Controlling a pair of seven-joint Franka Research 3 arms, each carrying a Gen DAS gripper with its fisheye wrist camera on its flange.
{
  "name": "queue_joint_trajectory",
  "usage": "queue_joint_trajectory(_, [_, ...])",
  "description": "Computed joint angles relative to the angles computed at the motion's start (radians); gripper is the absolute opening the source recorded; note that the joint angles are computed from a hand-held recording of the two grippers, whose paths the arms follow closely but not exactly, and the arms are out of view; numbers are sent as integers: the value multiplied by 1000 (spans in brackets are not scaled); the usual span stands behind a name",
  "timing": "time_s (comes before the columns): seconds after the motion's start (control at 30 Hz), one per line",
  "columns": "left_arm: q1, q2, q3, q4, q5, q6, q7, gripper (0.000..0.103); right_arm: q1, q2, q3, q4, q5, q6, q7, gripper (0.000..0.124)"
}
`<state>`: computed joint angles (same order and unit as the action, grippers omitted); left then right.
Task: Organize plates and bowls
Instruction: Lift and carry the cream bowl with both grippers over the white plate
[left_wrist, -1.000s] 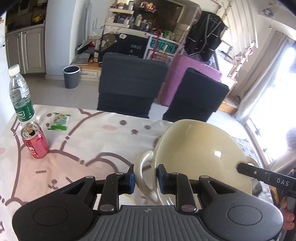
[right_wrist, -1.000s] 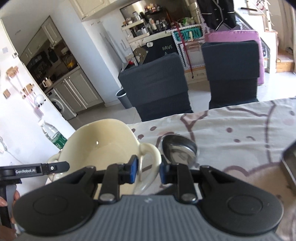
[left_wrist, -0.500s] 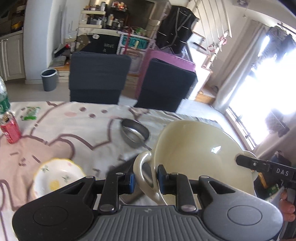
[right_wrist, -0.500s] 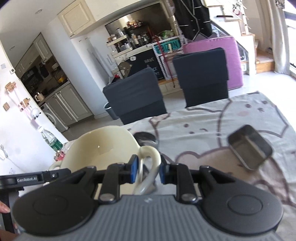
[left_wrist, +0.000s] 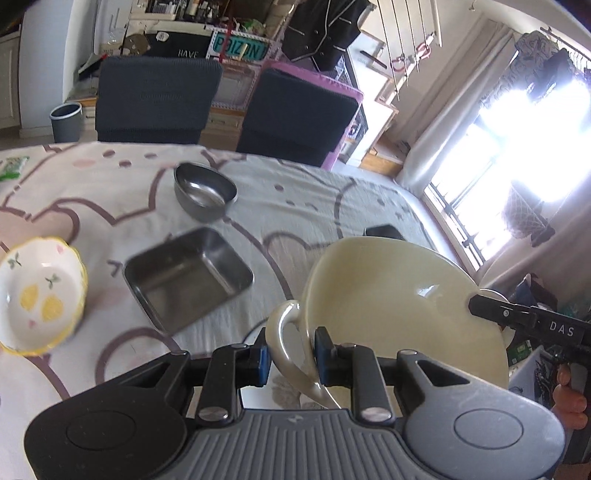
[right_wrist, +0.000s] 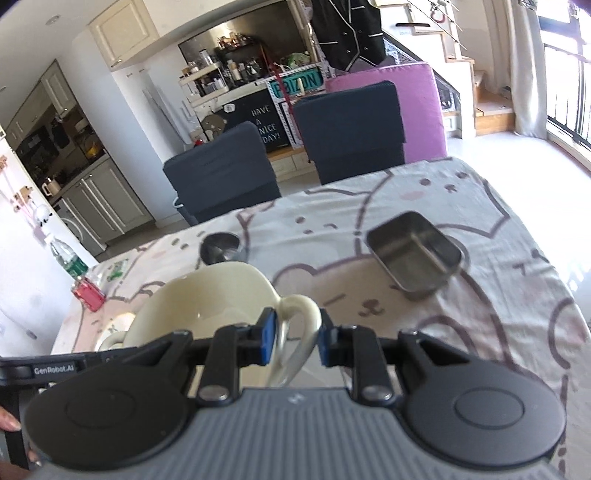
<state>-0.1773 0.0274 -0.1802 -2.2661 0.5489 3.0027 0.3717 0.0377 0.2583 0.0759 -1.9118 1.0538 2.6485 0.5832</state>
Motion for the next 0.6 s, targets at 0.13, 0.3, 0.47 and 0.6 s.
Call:
queue_joint_trajectory(0.13, [-5,31,-3,-4,-15,-1,11,26,-8,26,2,-9,12,2,-17,28])
queue_joint_trajectory(0.3, [-15,58,4,-22,-53,5,37,26,-10,68,6,-7,-12,-3,-7,28])
queue_joint_trajectory(0.47, [-3,94,-6,-36,-147,25,103,26,-11,100,17,-8,-49,5,12,28])
queue_joint_trajectory(0.6, [2,123,-2,-36,-203,56,137,27,-6,129,29,3,-74,26,23,27])
